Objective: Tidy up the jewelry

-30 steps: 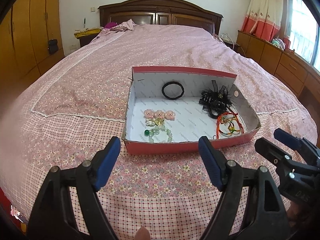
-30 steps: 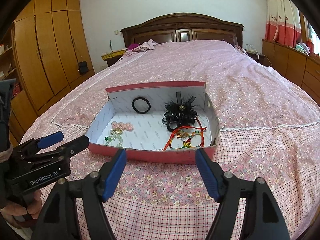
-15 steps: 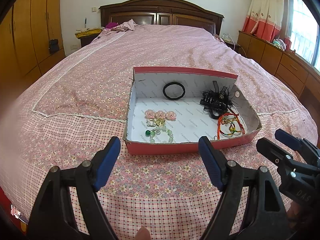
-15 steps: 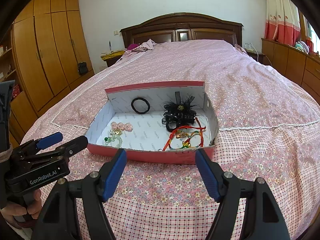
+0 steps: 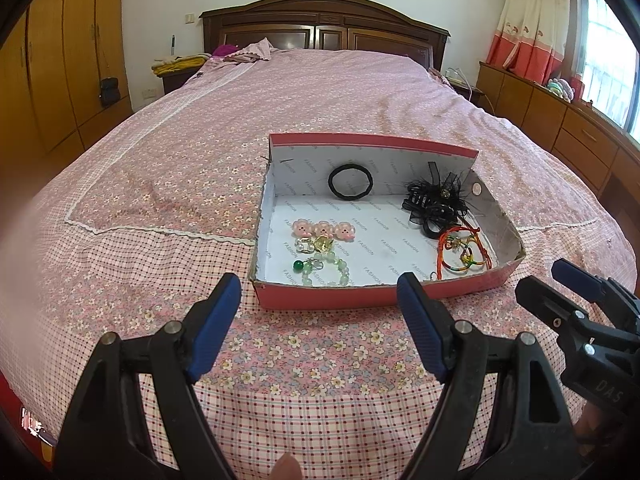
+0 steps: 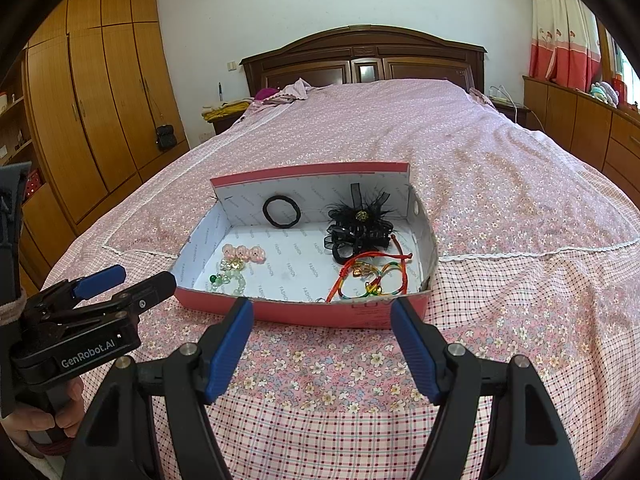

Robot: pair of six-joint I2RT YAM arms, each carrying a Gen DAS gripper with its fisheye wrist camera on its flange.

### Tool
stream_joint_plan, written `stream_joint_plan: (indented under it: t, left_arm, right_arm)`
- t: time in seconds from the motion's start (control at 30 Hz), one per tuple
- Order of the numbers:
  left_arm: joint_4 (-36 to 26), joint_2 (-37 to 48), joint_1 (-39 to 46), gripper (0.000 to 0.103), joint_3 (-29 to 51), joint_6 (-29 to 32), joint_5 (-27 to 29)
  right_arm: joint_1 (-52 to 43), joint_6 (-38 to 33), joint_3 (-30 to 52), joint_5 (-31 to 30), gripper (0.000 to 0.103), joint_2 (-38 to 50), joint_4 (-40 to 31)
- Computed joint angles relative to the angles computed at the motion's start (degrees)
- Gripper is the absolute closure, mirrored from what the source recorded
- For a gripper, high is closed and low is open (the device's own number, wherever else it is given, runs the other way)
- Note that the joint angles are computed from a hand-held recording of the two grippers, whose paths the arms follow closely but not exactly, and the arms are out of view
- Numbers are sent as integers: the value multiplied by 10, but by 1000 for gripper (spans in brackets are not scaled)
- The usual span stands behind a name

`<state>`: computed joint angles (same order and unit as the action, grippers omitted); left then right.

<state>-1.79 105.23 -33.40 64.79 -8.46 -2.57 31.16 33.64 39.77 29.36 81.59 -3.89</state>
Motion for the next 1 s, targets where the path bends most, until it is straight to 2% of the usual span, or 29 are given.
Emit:
stream_joint_plan:
  t: [1.0]
  left_arm:
    - [10,-2,1,31,-7,0,1]
  right_arm:
    - [-2,1,-1,-2,30,0,1]
